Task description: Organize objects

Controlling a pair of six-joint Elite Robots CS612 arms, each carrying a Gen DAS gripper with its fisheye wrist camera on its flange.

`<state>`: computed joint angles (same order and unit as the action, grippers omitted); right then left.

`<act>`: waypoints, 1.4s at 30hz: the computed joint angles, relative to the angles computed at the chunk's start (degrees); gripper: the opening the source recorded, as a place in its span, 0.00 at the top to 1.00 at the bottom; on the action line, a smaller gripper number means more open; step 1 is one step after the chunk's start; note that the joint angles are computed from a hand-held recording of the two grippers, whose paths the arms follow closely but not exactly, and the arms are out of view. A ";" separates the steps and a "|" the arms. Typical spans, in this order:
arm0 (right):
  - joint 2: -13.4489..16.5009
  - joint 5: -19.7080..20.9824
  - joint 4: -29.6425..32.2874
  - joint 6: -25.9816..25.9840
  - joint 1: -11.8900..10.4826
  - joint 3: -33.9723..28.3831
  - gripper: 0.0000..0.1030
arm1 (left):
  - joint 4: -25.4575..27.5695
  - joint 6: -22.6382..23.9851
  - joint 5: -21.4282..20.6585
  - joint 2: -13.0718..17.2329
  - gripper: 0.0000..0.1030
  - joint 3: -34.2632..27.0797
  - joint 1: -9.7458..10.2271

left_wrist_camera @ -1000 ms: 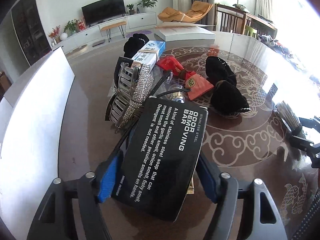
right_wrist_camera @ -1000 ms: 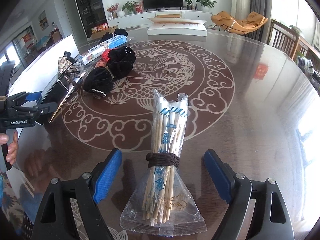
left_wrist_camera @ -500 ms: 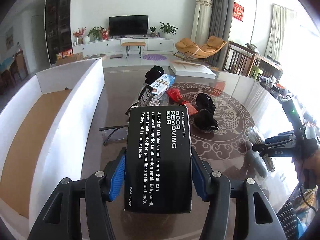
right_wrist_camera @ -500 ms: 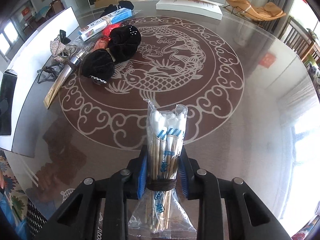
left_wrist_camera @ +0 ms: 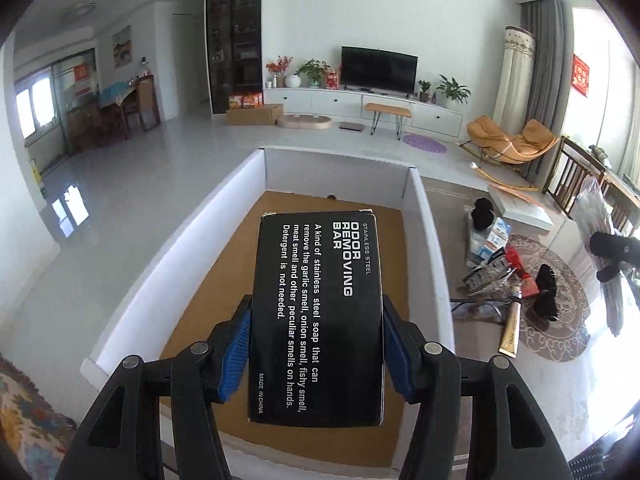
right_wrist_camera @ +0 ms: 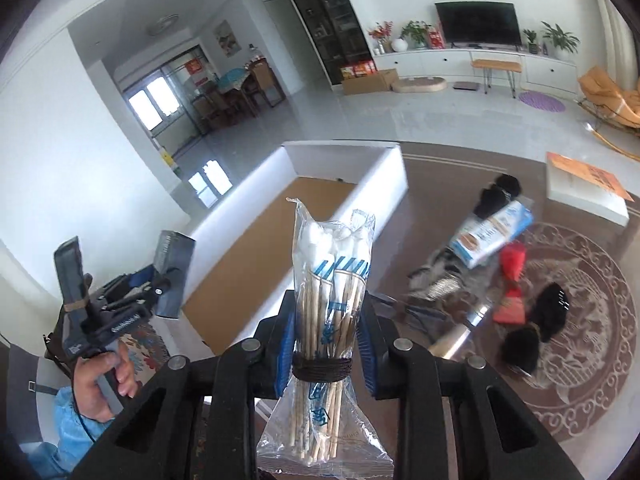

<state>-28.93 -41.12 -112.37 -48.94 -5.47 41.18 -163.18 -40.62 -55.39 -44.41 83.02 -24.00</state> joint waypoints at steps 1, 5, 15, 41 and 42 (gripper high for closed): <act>-0.47 0.48 -0.16 -1.14 1.09 0.75 0.72 | 1.46 -0.54 -0.10 0.01 0.44 -0.04 0.49; -0.25 -0.83 -0.27 -3.39 4.95 1.69 0.71 | 7.24 -3.00 -0.93 0.83 0.43 -1.37 1.79; 0.62 -3.09 -14.09 3.28 4.02 6.11 0.24 | 7.67 -7.29 5.95 1.59 0.19 -2.93 -1.15; 8.57 -30.52 -36.53 19.40 -8.29 5.12 0.11 | 13.56 6.69 -7.39 21.31 0.00 -30.06 -9.33; 8.65 -30.59 -36.25 19.36 -8.28 4.99 0.11 | 14.35 6.43 -7.57 21.66 0.00 -30.67 -9.11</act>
